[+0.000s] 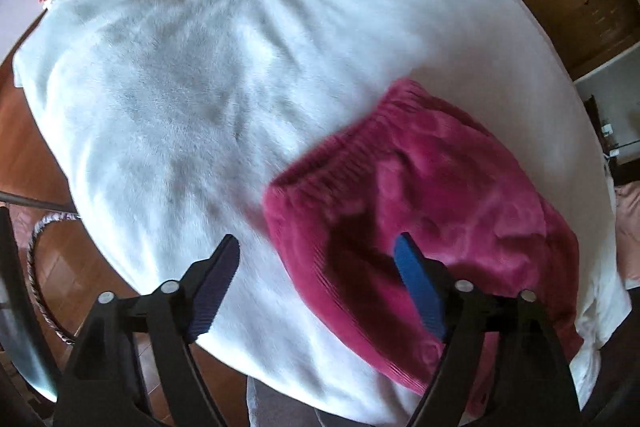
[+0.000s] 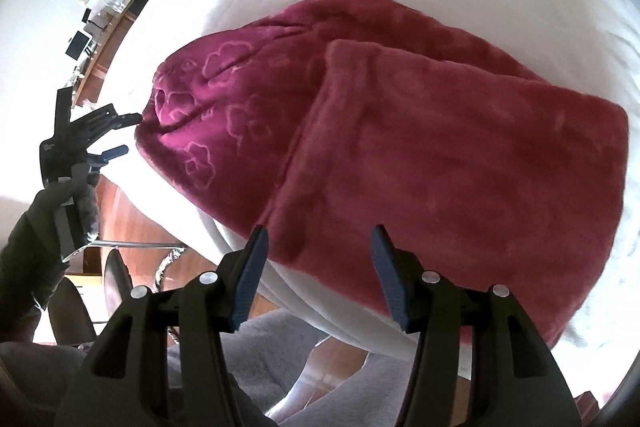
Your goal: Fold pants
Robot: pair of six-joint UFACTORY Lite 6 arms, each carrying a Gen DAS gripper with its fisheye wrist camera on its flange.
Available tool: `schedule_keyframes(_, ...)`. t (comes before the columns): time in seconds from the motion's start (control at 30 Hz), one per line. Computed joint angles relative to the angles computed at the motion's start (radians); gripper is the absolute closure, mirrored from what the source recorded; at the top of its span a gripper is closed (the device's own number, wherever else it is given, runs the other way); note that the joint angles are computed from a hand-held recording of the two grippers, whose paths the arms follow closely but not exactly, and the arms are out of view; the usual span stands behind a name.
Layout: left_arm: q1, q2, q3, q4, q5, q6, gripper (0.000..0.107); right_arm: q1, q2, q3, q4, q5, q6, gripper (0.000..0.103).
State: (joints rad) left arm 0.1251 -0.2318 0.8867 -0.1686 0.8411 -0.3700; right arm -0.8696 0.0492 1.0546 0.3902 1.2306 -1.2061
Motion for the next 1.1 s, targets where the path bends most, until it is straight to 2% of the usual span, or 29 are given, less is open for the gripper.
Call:
schedule_keyframes(0.37, 0.132, 0.228, 0.007, -0.278, -0.086, 0.398, 0.027, 0.102, -0.071, -0.053, -0.059, -0.072, 0.154, 0.048)
schedule_keyframes(0.63, 0.169, 0.298, 0.006, -0.415, -0.116, 0.515, 0.028, 0.127, -0.099, -0.060, -0.097, -0.074, 0.195, 0.048)
schedule_keyframes(0.7, 0.181, 0.300, 0.001, -0.465, -0.106, 0.552, 0.041, 0.130, -0.101, -0.058, -0.109, -0.070, 0.202, 0.048)
schedule_keyframes(0.73, 0.174, 0.302, 0.003, -0.472, -0.105, 0.549, 0.044, 0.129, -0.103, -0.059, -0.110, -0.070, 0.202, 0.048)
schedule_keyframes(0.8, 0.163, 0.293, 0.001, -0.481, -0.097, 0.556, 0.063, 0.127, -0.106, -0.058, -0.111, -0.067, 0.199, 0.048)
schedule_keyframes(0.87, 0.136, 0.279, 0.015, -0.452, -0.090, 0.521, 0.071, 0.118, -0.107, -0.056, -0.106, -0.063, 0.190, 0.048)
schedule_keyframes(0.97, 0.094, 0.252, 0.038, -0.402, -0.083, 0.454, 0.076, 0.096, -0.098, -0.045, -0.095, -0.058, 0.172, 0.048)
schedule_keyframes(1.1, 0.059, 0.162, 0.045, -0.333, -0.054, 0.358, 0.077, 0.054, -0.063, -0.009, -0.074, -0.043, 0.122, 0.048)
